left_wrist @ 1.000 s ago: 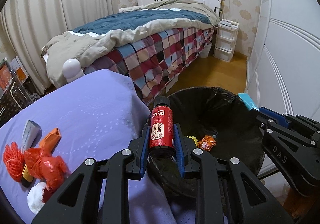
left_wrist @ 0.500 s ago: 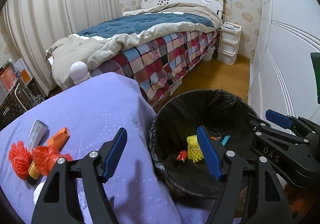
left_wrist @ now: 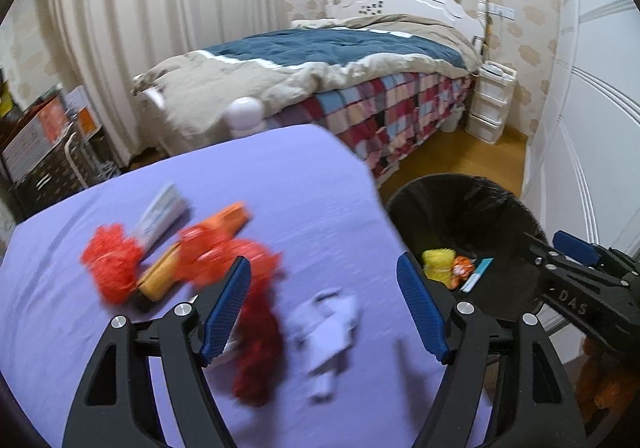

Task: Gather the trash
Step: 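Withdraw both open tools from the bin back to the trash pile, then close the right tool on the light blue cloth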

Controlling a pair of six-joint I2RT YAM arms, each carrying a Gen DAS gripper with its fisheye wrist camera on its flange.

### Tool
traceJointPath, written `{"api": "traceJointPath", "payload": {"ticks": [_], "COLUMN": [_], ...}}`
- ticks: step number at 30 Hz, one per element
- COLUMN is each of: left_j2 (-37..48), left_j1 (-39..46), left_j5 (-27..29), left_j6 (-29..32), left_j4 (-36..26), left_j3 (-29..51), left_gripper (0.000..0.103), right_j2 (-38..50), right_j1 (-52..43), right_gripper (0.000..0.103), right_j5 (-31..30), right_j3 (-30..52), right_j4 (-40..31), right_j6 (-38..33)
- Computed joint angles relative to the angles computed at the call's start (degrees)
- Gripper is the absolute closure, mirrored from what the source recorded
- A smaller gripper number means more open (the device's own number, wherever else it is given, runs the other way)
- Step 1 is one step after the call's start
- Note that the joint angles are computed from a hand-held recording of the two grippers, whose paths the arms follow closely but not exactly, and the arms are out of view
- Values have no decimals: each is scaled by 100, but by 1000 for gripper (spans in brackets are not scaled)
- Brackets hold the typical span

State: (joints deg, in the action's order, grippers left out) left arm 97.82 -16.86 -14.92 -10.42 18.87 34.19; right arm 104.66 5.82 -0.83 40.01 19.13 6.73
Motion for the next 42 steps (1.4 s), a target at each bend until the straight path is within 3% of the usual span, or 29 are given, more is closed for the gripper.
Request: {"api": "traceJointPath", "payload": {"ticks": [7, 17, 31, 42], "left_j2": [-827, -1412, -1551, -1195], "left_j1": [711, 1686, 2847, 2898], "left_j5": [200, 503, 1126, 1177], "left_j6": [131, 445, 836, 841], "left_j4": [66, 258, 507, 664], "left_j3": [-846, -1535, -1937, -1870], "left_gripper": [30, 30, 30, 30], "right_j2": [-437, -480, 330, 502], "right_j1": [710, 1818, 2741, 2633], "right_gripper": [48, 48, 48, 79], "right_j5": [139, 411, 849, 700], "right_j3": [-367, -243, 492, 643], "right_j4": [26, -218, -605, -721], "right_j6": [159, 328, 481, 370]}}
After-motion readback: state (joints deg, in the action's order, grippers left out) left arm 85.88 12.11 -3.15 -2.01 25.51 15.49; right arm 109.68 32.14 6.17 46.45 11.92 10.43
